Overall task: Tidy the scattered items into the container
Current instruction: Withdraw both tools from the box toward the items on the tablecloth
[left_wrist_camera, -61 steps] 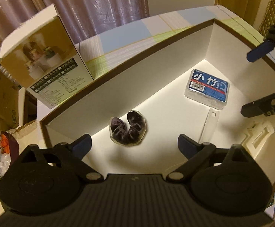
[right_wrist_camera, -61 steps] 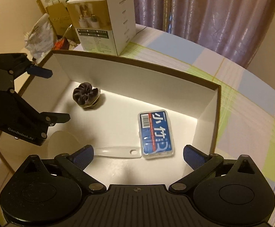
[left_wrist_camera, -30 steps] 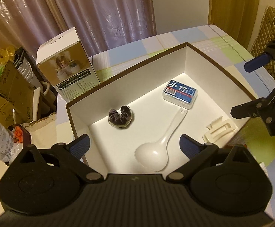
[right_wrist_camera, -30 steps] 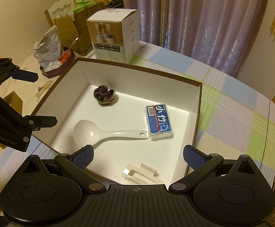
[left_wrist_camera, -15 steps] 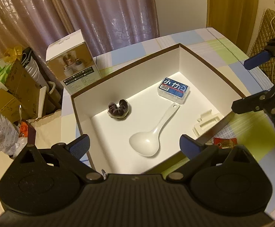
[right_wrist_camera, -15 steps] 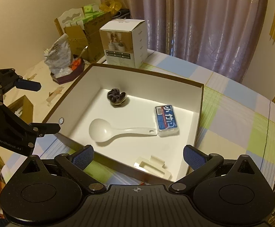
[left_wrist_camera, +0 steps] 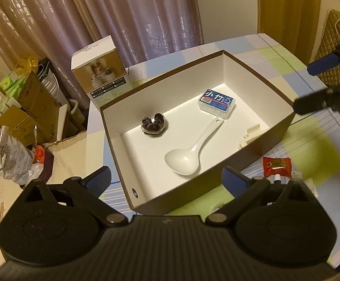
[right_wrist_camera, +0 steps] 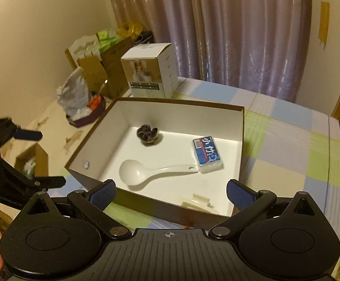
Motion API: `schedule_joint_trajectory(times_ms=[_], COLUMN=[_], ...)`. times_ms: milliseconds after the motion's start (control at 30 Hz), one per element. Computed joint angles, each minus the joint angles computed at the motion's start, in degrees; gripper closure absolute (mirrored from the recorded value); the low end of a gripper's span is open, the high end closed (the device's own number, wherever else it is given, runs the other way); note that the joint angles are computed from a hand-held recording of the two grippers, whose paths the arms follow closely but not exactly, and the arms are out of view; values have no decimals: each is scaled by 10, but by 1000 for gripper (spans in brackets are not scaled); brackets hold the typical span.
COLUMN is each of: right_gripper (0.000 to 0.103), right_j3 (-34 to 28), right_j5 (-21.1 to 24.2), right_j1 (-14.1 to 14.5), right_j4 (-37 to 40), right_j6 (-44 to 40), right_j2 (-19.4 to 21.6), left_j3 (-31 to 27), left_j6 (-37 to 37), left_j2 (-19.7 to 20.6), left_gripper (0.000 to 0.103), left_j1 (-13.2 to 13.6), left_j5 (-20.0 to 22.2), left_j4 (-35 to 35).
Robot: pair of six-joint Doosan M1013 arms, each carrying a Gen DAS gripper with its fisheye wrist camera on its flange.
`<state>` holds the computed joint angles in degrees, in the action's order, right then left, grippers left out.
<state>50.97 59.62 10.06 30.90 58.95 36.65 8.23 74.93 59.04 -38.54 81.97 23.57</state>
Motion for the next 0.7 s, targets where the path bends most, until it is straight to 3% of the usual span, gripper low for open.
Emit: schedule_joint_trajectory(times_ms=[133, 433, 700], right_gripper=[0, 0, 0], right_j3=[27, 104, 156], right_j5=[-9, -47, -43], right_j1=[-9, -21, -27], right_j4=[30, 35, 24], right_j6=[-19, -30, 0], right_j2=[-13, -50, -69], left_j3=[99, 226, 334], left_j6=[-31, -52, -90], left_j2=[-48, -108, -153], left_gripper=[3, 3, 3], left_j1=[-1, 2, 3], left_j5=[-48, -102, -156], left_j4=[-2, -29, -83])
